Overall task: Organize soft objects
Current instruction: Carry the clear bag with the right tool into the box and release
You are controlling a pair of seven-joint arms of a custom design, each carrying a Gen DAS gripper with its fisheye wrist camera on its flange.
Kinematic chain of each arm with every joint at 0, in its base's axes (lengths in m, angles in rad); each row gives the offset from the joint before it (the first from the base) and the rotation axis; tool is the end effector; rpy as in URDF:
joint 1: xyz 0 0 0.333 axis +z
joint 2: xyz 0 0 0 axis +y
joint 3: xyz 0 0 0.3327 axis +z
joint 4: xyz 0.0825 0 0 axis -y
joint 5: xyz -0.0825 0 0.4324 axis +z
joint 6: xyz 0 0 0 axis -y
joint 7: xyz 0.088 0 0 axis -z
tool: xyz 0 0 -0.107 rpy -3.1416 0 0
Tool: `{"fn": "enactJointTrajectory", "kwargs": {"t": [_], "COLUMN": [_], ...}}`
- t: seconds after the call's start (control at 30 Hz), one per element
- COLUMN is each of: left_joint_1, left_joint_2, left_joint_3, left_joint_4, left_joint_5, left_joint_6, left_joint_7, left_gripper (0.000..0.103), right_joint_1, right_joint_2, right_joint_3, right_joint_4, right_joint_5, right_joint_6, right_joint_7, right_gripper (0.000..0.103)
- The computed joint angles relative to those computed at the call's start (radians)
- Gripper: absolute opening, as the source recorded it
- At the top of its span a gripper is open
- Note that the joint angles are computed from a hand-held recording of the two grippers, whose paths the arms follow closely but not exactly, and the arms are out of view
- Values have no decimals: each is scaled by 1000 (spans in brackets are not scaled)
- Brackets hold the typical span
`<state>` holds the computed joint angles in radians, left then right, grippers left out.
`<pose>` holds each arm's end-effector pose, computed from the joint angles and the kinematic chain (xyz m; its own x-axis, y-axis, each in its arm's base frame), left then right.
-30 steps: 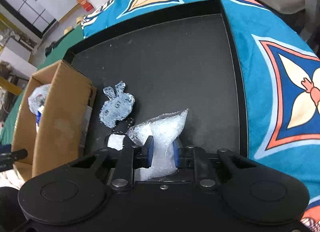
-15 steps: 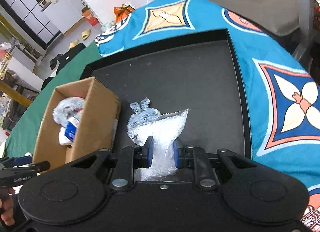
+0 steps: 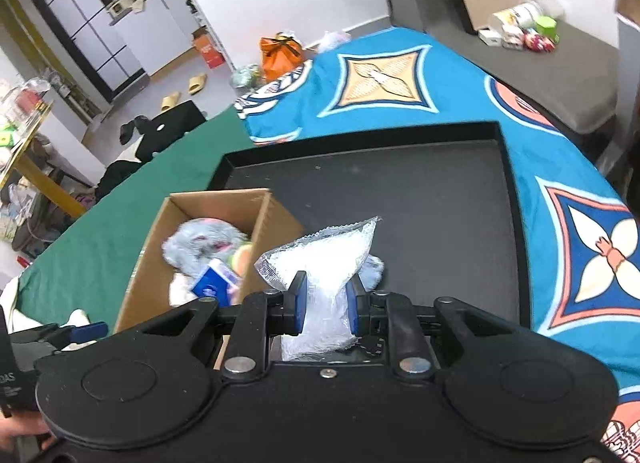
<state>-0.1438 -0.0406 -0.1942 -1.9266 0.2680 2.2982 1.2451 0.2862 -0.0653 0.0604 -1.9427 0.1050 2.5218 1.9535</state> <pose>0.5952 -0.2049 0.5507 -0.1203 -0.9848 -0.1253 -0.8834 0.1638 -0.4392 0.5948 0.2148 0.5857 -0.0051 -0.9501 -0.3119 -0.8376 0.1744 -0.5177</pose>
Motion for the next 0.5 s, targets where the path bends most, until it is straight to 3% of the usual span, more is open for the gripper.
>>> {"fn": "enactJointTrajectory", "kwargs": {"t": [0.17,0.5], "left_joint_1": [7,22], "left_joint_2": [-24,-48], "left_joint_3": [4,14], "left_joint_4": [-41,-89], "left_joint_5": [-21,-177], "left_joint_6": [56,130], "left_joint_7": [25,130], "left_gripper": [61,28], "right_joint_1": [13,41], "right_joint_2": [20,75], "right_joint_3": [13,37], "right_joint_4": [36,107], "right_joint_5": [-7,-9], "right_joint_6": [1,-15], "right_joint_7": [2,-1], "right_gripper": [20,20]}}
